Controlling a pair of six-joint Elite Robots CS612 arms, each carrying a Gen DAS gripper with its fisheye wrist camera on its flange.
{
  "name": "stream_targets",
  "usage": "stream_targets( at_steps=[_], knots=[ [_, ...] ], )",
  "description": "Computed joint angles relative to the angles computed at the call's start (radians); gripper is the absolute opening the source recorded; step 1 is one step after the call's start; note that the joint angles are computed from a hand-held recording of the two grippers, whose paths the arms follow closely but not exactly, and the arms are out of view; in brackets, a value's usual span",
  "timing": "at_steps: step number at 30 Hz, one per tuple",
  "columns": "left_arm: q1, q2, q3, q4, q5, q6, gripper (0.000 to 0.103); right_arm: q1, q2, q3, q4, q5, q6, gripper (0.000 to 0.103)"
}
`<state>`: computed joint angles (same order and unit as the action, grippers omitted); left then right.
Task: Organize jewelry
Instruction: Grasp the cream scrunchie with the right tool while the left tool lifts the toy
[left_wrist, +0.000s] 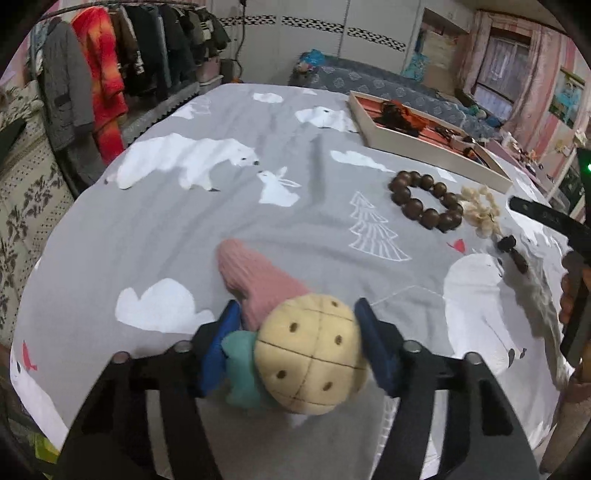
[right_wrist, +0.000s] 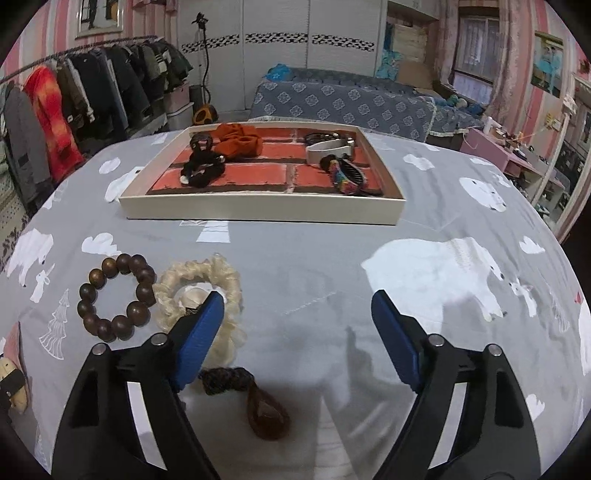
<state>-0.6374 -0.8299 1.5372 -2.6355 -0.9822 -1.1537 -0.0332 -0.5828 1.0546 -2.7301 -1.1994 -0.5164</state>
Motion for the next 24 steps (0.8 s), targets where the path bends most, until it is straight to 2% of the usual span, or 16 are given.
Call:
stream_targets(
  at_steps=[3,6,10,13,15,20,24],
  knots=[
    [-0.001,0.006,-0.011,0.013,0.003,0.014,0.057,0.011,0.013,-0.026,0.032,-0.013,-0.020,0.073],
    [-0.002,0.007,-0.014,0.022,0.005,0.017,0.056,0.023,0.030,-0.057,0.087,-0.034,-0.046,0.062],
    [0.001,0.007,-0.020,0.035,0.000,0.016,0.055,0.030,0.039,-0.072,0.121,-0.051,-0.072,0.055],
    [0.001,0.010,-0.029,0.054,0.003,0.014,0.055,0.034,0.047,-0.091,0.159,-0.058,-0.089,0.045],
    [0.001,0.011,-0.033,0.062,0.004,0.011,0.055,0.035,0.053,-0.102,0.181,-0.060,-0.101,0.034],
    [0.002,0.009,-0.032,0.065,0.003,0.008,0.051,0.034,0.059,-0.124,0.241,-0.029,-0.123,0.011],
    [0.001,0.007,-0.033,0.066,0.005,0.015,0.049,0.030,0.057,-0.124,0.240,-0.008,-0.125,0.008]
  ],
)
